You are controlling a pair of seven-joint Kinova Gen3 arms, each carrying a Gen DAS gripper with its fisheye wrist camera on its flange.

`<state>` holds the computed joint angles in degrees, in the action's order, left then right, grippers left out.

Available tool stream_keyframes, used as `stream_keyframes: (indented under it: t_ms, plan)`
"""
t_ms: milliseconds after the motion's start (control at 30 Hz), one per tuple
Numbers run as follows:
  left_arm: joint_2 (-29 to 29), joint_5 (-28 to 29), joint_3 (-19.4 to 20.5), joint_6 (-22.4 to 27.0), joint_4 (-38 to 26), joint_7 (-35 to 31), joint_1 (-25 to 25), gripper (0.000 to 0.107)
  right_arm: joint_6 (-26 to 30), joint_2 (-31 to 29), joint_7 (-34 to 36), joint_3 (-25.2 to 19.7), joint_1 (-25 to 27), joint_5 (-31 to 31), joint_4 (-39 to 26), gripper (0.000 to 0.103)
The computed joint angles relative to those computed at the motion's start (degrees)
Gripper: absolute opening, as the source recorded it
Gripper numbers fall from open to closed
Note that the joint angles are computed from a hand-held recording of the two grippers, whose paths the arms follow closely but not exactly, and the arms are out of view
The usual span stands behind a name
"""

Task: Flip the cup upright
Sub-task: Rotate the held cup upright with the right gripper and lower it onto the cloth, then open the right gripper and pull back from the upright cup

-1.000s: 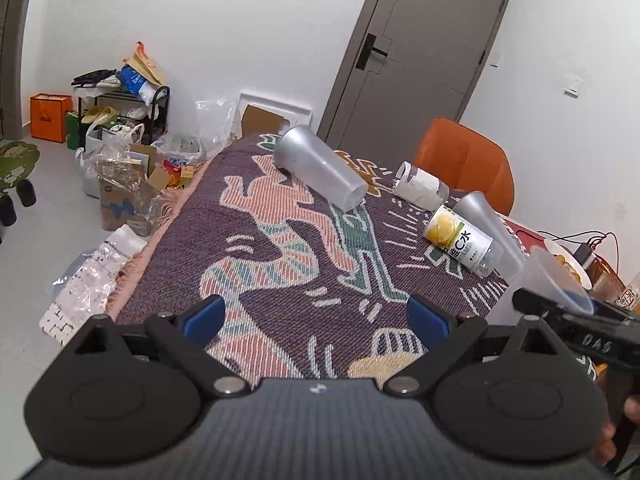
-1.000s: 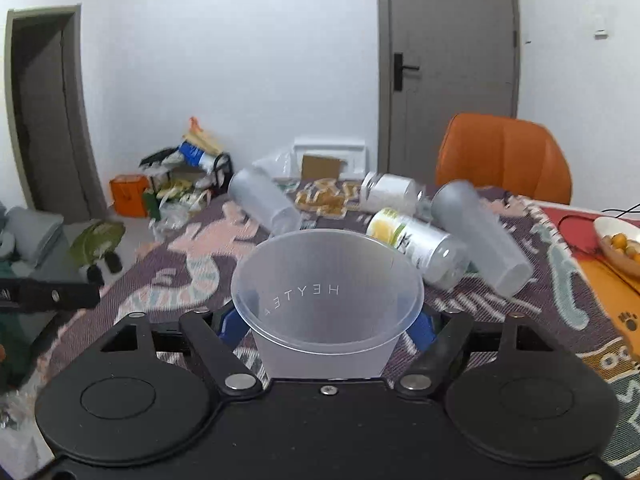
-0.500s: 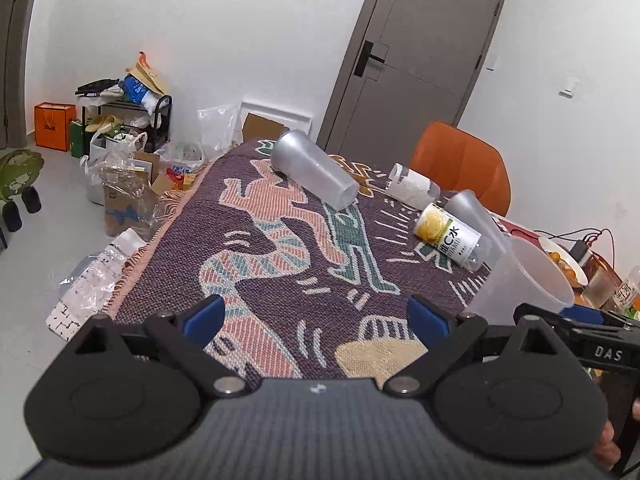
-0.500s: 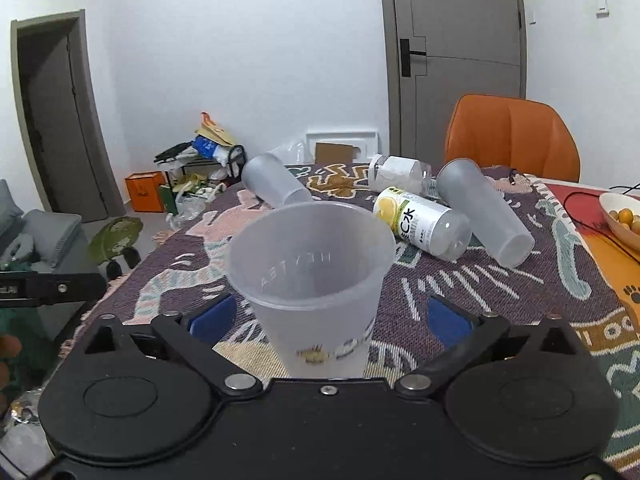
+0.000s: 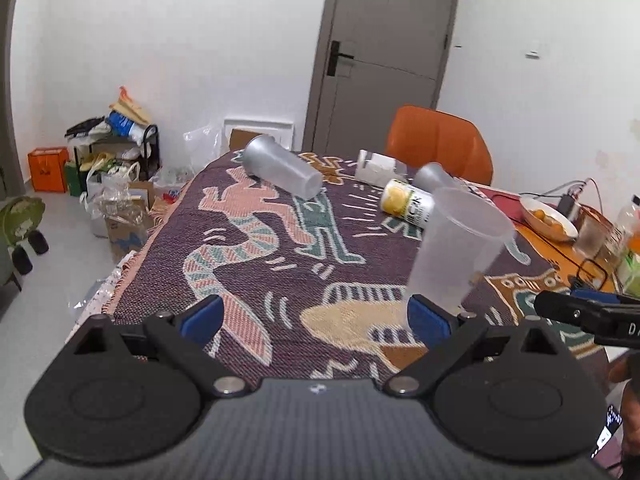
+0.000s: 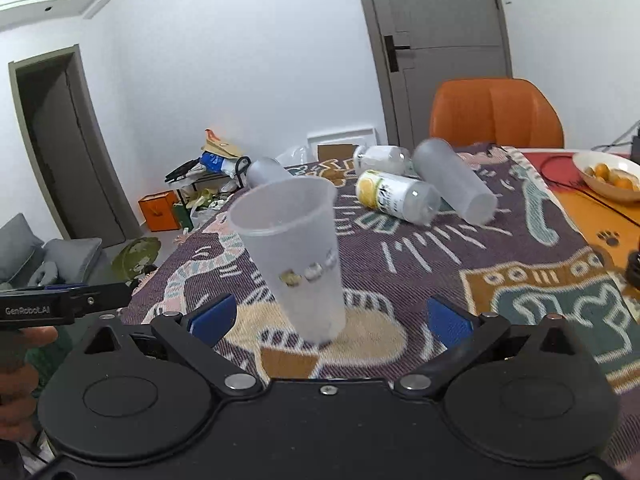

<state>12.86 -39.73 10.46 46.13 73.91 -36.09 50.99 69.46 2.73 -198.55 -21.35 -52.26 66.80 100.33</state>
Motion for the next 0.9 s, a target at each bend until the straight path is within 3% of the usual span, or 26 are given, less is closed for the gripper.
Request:
stream_keyframes:
  t_ms: [200,333,467,900]
  plan:
    - [-1.6,-3.5,1.0,1.5,2.1,3.2,2.5,0.103,3.3,-2.0,-3.2,-2.5,-1.8,-0.2,2.2,0.103]
    - [-2.8,-4.5,2.3,2.3,3.6,4.7,2.8,0.103,0.7,-4.9,-6.5,-4.3,-1.7,-0.2,4.9,0.103]
    - [-3.2,-6.3,3.6,4.8,3.5,4.1,3.3,0.103,3.1,-4.6,-4.4,-6.3,-1.7,-0.4,3.4,0.103]
    - [-5.2,-8.5,5.3,6.1,4.7,6.2,1.4,0.103,3.3,-4.1,-4.7,-6.6,-2.4,0.6,3.4,0.103]
